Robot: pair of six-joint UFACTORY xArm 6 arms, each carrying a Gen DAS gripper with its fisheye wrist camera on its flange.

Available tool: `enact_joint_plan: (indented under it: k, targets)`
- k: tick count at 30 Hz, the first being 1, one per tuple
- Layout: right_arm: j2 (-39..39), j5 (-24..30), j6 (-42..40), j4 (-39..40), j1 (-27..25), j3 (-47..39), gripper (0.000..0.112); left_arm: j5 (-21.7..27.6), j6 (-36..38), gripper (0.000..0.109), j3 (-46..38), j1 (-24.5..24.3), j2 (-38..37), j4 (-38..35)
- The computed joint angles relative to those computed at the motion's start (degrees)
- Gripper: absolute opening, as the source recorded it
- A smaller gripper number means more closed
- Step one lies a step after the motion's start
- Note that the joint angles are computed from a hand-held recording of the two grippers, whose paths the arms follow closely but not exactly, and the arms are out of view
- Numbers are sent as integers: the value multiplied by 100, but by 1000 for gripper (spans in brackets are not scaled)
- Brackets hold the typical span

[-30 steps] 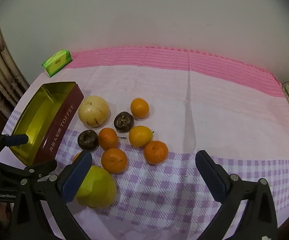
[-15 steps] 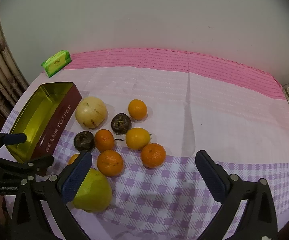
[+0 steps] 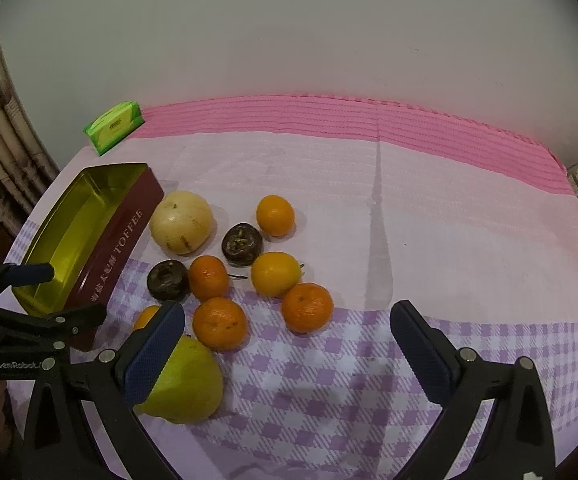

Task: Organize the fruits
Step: 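Move the right tool toward the large green pear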

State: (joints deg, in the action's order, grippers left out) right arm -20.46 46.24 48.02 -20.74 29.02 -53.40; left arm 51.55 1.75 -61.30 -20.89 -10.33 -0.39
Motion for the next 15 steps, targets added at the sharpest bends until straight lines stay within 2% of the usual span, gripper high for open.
enact_joint_plan:
  k: [4,15]
  targets:
    - [63,10,-66,31,74,-71,102,125,51,92,-71,16,30,-92]
    - [107,21,-169,109,86,-122,101,77,-88,92,-78,-5,10,113]
